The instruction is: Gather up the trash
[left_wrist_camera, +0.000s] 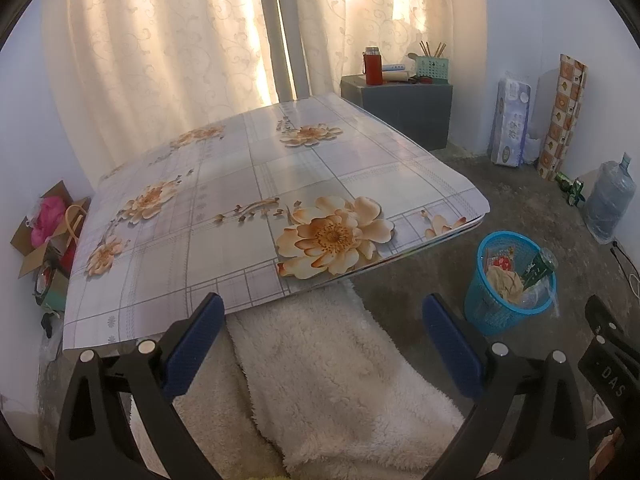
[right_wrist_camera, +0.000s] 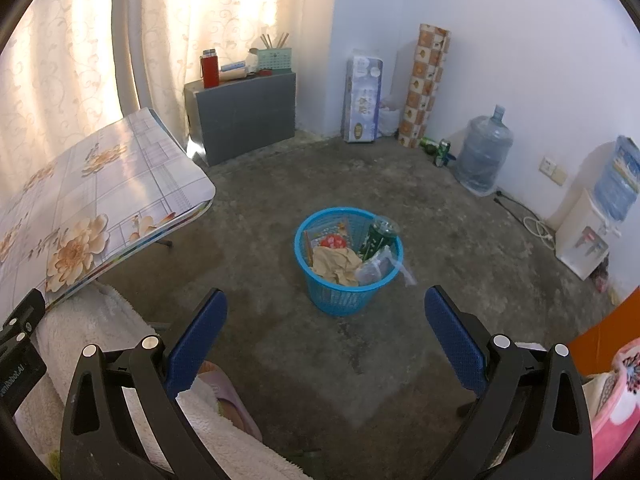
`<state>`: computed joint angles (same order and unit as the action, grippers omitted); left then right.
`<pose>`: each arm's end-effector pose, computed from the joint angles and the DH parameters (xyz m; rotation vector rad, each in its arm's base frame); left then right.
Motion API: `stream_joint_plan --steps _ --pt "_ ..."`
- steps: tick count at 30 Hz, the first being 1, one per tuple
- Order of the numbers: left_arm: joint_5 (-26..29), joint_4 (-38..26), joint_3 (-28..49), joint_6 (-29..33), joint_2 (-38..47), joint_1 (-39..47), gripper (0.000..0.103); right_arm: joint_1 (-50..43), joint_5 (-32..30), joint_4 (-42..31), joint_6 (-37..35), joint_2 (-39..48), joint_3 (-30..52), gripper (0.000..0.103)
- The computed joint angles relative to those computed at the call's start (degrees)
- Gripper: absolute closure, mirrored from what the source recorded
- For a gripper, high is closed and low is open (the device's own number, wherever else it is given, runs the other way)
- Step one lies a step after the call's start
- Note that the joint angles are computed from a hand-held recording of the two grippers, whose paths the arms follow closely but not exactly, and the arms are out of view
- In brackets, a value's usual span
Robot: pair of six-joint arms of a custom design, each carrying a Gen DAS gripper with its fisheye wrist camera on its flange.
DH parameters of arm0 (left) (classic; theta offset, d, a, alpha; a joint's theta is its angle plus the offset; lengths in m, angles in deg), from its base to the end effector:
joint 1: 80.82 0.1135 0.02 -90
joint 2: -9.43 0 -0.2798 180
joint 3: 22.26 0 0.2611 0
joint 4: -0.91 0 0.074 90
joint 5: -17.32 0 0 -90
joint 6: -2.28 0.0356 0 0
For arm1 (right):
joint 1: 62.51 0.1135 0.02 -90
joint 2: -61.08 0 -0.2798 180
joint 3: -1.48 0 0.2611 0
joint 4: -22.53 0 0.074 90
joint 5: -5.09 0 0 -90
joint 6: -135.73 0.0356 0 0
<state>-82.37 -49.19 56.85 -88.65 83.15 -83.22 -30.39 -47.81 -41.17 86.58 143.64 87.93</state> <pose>0.2790 -0.0057 0.3299 -0.0528 2.3428 0.1700 0.2619 0.1391 0.3202 0.3886 2.3132 -0.2556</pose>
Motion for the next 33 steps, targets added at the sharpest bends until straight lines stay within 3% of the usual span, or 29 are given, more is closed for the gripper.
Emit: stream_joint_plan --steps 33 --pt "0.63 -0.06 -0.18 0.56 -0.04 0.06 0.006 0.01 -0.24 -0.47 -0.02 0.34 0.68 0.008"
